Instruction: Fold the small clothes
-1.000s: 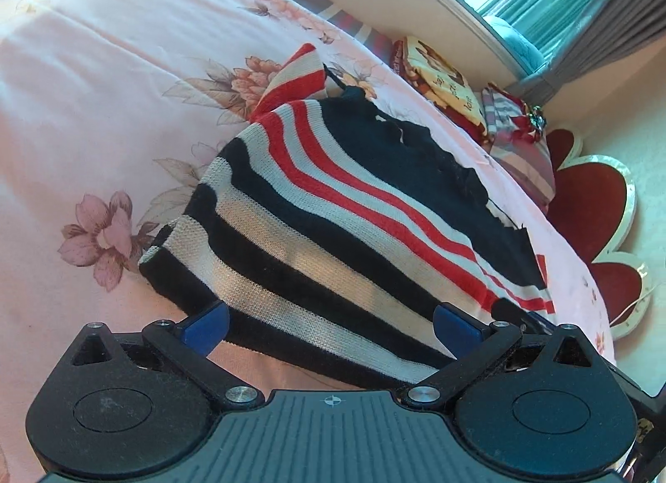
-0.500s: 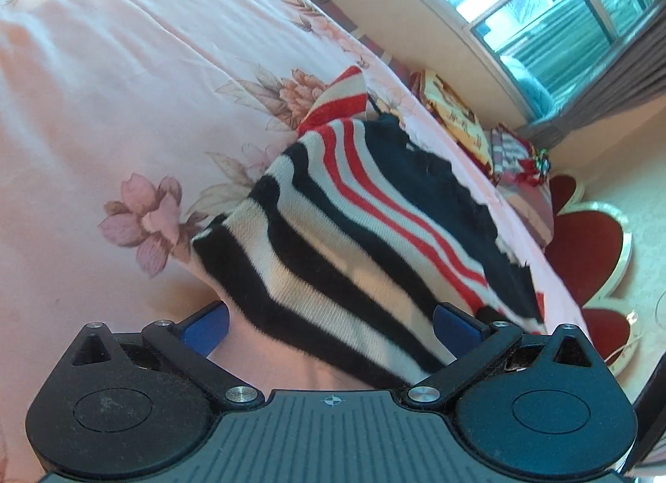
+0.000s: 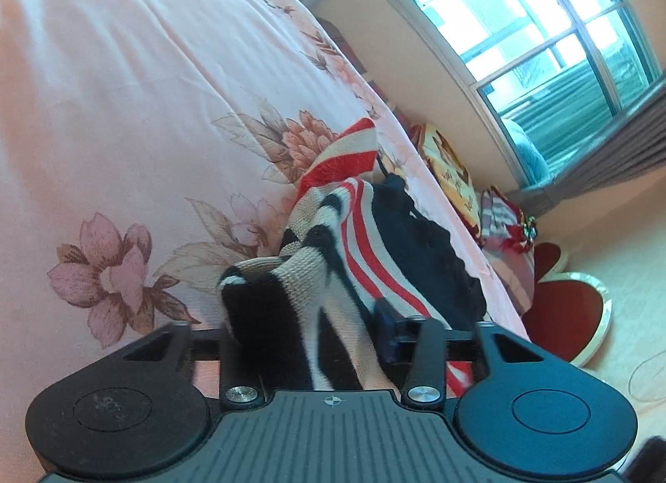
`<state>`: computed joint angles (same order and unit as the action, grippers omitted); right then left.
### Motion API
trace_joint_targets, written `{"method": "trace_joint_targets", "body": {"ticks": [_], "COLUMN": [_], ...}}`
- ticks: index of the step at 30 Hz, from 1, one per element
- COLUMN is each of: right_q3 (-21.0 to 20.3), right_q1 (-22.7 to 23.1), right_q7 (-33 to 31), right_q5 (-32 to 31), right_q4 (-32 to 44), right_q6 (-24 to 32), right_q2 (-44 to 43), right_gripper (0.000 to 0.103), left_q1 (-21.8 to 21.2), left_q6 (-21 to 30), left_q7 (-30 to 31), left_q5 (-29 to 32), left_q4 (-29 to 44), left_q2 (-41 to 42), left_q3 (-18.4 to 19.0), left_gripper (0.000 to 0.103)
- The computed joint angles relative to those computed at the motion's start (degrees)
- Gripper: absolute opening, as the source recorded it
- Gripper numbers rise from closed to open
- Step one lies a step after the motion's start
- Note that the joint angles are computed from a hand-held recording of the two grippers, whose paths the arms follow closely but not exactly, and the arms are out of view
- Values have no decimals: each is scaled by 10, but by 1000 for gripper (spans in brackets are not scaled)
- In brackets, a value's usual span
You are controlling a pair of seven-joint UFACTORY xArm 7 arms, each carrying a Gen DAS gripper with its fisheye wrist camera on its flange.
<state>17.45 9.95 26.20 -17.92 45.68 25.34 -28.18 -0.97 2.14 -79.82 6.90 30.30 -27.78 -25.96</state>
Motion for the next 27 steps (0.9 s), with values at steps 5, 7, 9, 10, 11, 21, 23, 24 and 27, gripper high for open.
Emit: {"method": "trace_joint_targets", "body": {"ticks": [5,7,9,10,11,21,23,24,27], "right_q3": [8,-6,-24,-39,-54,-143,-153,-160,-183], "right_q1": [-2,9,25,38,47,-10,-34,-42,-48], "right_q7": [6,-5,-24,-36,-39,-50,-56,-58,-62], "right_q5": [-13,2,26,46,71,173,176,181,210], "right_q4": [-36,-34,-31,-30,-32,-99,-111,-115,-126], "right_q6": [-23,-19,-13,-9,-14,32,57,67,80], "right_q2": [-7,-8,-8,-12,-19,-171,-198,-209,-232], "right_gripper": [61,61,61,60,60,61,61,61,63], "left_q1": [9,8,7,10,14,-146,-166,-164,-200], "left_q6": [12,9,4,2,1,33,81,101,132], "left_q7": [33,66,97,110,126,386,454,481,479], "left_q5": [32,52,68,76,88,13,-34,-51,-32], "left_q4": [32,59,93,111,136,351,373,382,375], "left_q2": [-7,0,19,32,51,292,312,317,286], "left_q3": [-6,-6,-8,-14,-23,-23,-32,-42,-12], "left_gripper": [30,30,30,30,30,30,30,30,33]}}
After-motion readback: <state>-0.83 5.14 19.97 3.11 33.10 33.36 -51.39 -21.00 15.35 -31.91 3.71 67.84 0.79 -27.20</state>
